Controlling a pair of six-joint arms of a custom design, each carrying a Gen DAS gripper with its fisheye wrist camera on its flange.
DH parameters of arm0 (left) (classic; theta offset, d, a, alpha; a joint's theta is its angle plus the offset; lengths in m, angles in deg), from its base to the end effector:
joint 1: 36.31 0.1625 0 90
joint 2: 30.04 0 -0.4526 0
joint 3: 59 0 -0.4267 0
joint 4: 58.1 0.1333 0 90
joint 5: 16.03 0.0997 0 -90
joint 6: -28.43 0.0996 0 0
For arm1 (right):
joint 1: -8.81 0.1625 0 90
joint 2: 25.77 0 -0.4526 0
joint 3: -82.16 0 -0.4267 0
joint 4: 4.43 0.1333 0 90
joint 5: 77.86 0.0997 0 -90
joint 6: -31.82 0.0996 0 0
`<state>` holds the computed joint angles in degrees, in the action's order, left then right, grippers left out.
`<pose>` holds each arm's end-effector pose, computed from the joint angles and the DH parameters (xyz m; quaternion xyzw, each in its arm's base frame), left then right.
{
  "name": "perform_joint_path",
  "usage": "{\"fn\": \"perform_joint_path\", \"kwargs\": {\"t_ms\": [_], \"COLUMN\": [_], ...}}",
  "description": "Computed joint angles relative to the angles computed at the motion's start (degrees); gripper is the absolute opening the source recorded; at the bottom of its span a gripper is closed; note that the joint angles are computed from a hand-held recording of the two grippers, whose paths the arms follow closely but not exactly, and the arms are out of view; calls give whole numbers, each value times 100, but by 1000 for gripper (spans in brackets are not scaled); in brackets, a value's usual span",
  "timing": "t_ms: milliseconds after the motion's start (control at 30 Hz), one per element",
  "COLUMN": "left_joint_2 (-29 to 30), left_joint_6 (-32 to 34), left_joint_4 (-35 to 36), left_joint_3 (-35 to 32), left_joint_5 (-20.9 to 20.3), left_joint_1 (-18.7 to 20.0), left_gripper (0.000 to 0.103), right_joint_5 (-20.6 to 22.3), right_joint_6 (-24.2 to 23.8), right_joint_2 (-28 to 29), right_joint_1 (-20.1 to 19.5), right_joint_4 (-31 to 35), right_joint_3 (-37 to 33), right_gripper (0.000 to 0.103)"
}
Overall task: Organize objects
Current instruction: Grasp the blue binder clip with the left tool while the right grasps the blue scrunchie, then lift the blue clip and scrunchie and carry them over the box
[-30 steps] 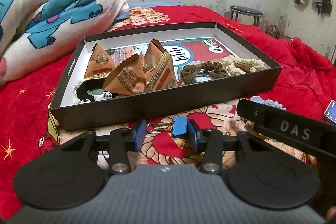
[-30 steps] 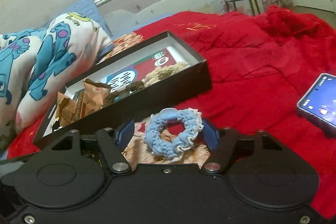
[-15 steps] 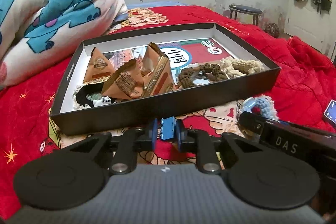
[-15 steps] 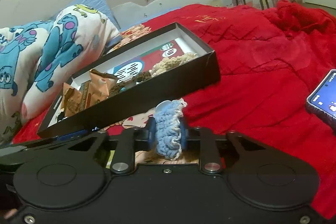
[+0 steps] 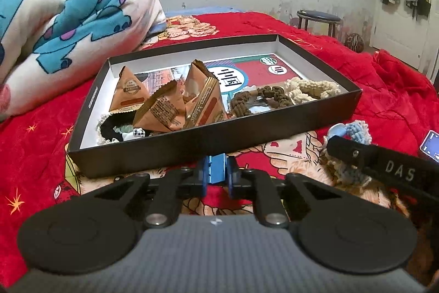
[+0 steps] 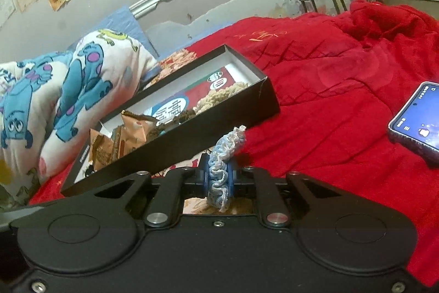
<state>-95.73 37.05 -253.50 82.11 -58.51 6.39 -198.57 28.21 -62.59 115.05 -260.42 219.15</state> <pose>-0.1638 -0.4325 0.1536 0.3225 0.8298 -0.3523 0.2888 0.1927 -0.3667 0.0696 -0.0022 -0.8222 0.5452 0.1633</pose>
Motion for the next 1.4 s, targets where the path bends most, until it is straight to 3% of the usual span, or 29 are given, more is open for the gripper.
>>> {"fn": "perform_joint_path", "kwargs": {"t_ms": [433, 700, 1067, 1200, 1400], "left_joint_2": [-102, -63, 252, 500, 1018], "left_joint_6": [269, 909, 1027, 1081, 1512], "left_joint_4": [-450, -1621, -2351, -2321, -2709], "left_joint_3": [131, 172, -310, -472, -958], "left_joint_5": [-286, -816, -1644, -1552, -1548], "left_joint_1": [-188, -108, 289, 423, 513], "left_gripper": [16, 16, 16, 16, 16], "right_joint_5": [-202, -130, 194, 277, 726], "right_joint_6": [225, 29, -164, -374, -747], "right_joint_2": [-22, -159, -626, -835, -824], "right_joint_1": [137, 348, 342, 321, 33], "right_joint_4": [-289, -322, 335, 867, 1216], "right_joint_3": [55, 17, -337, -652, -1091], "right_gripper": [13, 13, 13, 13, 13]}}
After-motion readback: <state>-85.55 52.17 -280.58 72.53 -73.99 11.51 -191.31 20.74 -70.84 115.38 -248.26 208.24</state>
